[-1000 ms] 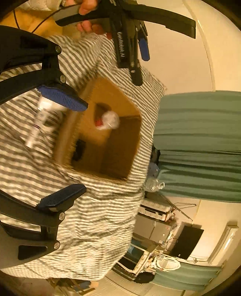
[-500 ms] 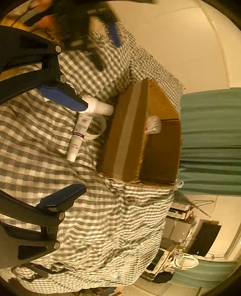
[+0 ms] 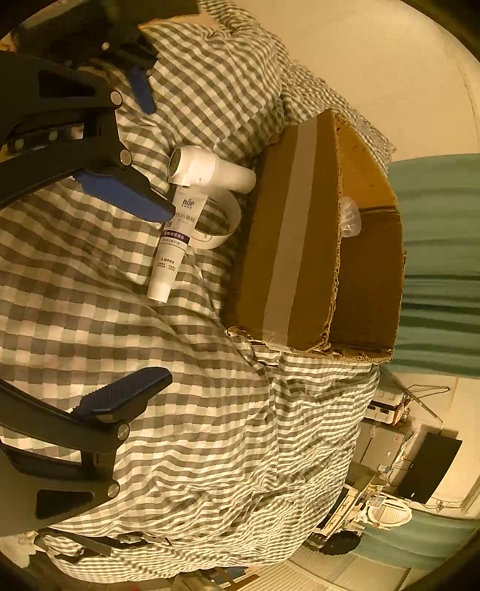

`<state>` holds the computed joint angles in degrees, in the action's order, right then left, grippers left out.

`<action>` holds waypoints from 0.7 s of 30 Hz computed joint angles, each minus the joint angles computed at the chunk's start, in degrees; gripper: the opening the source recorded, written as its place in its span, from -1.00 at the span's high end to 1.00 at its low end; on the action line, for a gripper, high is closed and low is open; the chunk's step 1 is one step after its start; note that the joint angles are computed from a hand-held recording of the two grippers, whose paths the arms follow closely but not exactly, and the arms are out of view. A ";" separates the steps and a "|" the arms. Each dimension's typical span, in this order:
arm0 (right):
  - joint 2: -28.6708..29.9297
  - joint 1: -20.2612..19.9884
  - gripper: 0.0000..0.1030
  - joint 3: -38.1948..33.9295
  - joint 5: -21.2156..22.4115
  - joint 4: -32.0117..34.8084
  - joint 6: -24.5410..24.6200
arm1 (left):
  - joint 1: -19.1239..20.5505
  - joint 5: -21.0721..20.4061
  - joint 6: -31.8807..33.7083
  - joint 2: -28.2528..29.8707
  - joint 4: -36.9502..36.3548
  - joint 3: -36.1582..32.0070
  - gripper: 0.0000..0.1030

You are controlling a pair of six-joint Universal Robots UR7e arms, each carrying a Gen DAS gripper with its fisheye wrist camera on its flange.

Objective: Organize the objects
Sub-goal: 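Grasp the white bear figurine with the left tool while the right tool grasps the white BOP tube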

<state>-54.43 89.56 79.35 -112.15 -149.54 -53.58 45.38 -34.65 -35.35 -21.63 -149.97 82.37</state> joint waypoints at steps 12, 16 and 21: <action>2.72 0.21 -0.57 -1.15 0.59 1.47 -3.33 | 1.01 -0.47 1.62 -4.72 -6.06 1.47 -0.01; 5.42 1.33 -0.56 -1.93 -2.43 -0.48 -10.79 | 0.27 2.46 5.05 -6.12 -8.58 1.56 -0.01; 9.65 1.45 -0.56 -4.65 -7.70 0.85 -18.13 | 0.99 6.82 6.20 -6.14 -7.85 0.44 -0.01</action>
<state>-44.77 91.01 74.70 -119.85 -148.70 -71.71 46.37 -27.84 -29.16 -27.77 -157.82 82.81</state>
